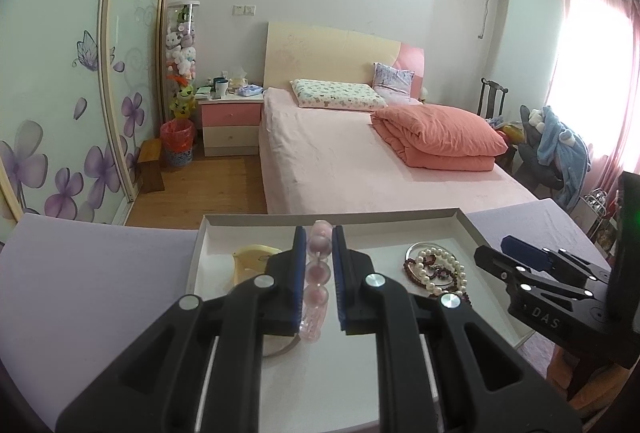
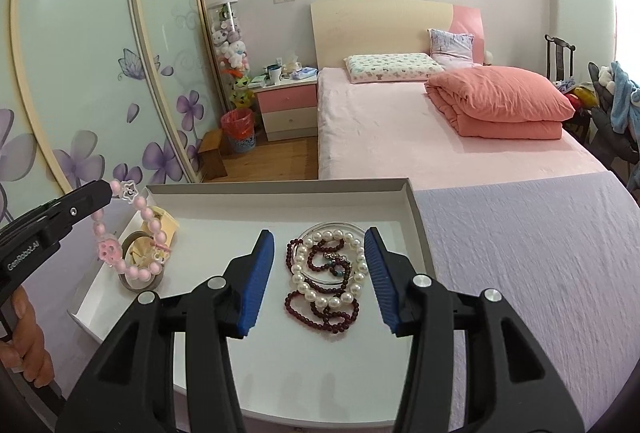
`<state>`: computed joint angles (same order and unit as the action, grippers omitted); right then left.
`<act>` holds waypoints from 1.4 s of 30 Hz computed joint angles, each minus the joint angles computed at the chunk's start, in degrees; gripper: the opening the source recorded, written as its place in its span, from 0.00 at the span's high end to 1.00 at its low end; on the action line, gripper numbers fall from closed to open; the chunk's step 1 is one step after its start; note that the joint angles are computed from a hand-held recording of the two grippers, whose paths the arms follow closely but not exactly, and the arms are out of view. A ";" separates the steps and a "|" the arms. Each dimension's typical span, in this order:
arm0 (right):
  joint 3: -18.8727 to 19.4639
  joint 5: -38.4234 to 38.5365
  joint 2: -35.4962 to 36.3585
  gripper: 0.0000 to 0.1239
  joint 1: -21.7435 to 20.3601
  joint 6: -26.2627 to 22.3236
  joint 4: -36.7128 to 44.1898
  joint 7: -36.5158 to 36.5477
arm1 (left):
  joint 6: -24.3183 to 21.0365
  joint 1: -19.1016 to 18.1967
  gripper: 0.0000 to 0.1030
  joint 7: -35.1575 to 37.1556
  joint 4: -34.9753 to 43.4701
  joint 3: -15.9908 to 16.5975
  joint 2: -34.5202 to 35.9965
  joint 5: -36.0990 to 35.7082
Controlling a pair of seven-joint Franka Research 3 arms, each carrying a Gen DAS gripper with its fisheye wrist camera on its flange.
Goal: Organize jewelry
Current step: 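Open both tools to drop the bracelets into the tray, then move the right tool to the loose pearl on the bed and close on it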
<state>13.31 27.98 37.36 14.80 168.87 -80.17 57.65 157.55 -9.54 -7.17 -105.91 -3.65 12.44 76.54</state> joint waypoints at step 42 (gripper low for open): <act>14.41 34.59 -31.71 0.67 -14.90 -1.76 -45.69 -37.56 | -11.62 1.01 0.40 -13.43 -34.63 -14.40 -30.25 -2.96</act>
